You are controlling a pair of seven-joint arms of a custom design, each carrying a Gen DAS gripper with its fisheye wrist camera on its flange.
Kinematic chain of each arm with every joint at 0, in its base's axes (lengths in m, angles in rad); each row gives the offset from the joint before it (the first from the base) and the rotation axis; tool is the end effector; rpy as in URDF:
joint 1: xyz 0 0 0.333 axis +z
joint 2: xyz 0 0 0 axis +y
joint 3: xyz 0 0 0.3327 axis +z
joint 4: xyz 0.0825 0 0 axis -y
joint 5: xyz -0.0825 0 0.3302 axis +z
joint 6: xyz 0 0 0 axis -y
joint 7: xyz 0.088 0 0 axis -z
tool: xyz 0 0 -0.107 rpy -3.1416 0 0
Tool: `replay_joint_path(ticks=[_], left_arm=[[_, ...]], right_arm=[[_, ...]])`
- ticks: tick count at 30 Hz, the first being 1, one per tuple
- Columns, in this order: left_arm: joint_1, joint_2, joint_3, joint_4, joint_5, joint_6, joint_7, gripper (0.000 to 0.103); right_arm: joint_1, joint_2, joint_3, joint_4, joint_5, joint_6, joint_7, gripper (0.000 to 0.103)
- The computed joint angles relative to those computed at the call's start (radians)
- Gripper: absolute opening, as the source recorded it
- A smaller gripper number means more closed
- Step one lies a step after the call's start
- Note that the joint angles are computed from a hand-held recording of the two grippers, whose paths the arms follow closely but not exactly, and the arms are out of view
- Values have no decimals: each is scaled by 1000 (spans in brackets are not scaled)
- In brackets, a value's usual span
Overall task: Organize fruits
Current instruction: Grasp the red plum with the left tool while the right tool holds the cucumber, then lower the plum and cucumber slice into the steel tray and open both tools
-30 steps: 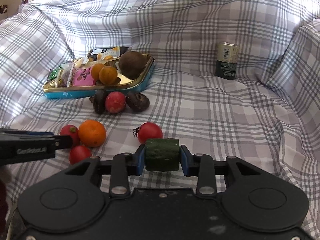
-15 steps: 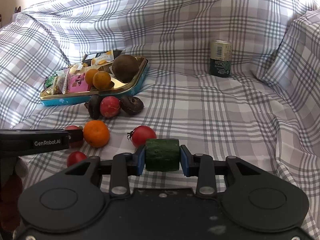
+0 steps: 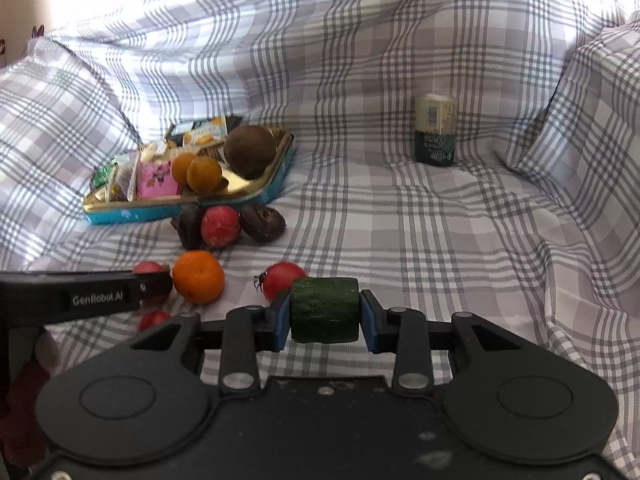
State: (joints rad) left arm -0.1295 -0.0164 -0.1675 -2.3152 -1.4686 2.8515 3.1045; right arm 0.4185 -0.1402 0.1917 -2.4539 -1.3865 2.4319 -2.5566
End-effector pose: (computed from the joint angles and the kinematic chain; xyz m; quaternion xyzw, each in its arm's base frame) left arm 0.4721 -0.0889 0.4280 -0.4678 0.7819 -0.3873 0.1408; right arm 0.3582 0.2486 0.4162 -0.4693 0.7565 -0.3539 0.2868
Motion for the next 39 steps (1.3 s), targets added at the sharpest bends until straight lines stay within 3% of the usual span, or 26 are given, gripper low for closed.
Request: replay_joint_path(ticks=[6, 10, 14, 21, 33, 39], left_arm=[[15, -160, 36, -102, -56, -54, 43, 44], [39, -282, 89, -205, -18, -158, 23, 44], [57, -384, 113, -310, -43, -186, 94, 44], [105, -550, 164, -460, 24, -293, 106, 44], [132, -750, 154, -623, 47, -322, 145, 44], [140, -743, 148, -642, 80, -316, 85, 44]], right_arm=[[18, -52, 26, -36, -69, -46, 85, 37], [49, -90, 63, -63, -79, -110, 128, 37], [99, -131, 105, -98, -15, -157, 182, 37], [207, -150, 195, -118, 134, -268, 196, 37], [371, -74, 277, -72, 266, -428, 211, 37], [429, -35, 281, -53, 275, -476, 260, 37]])
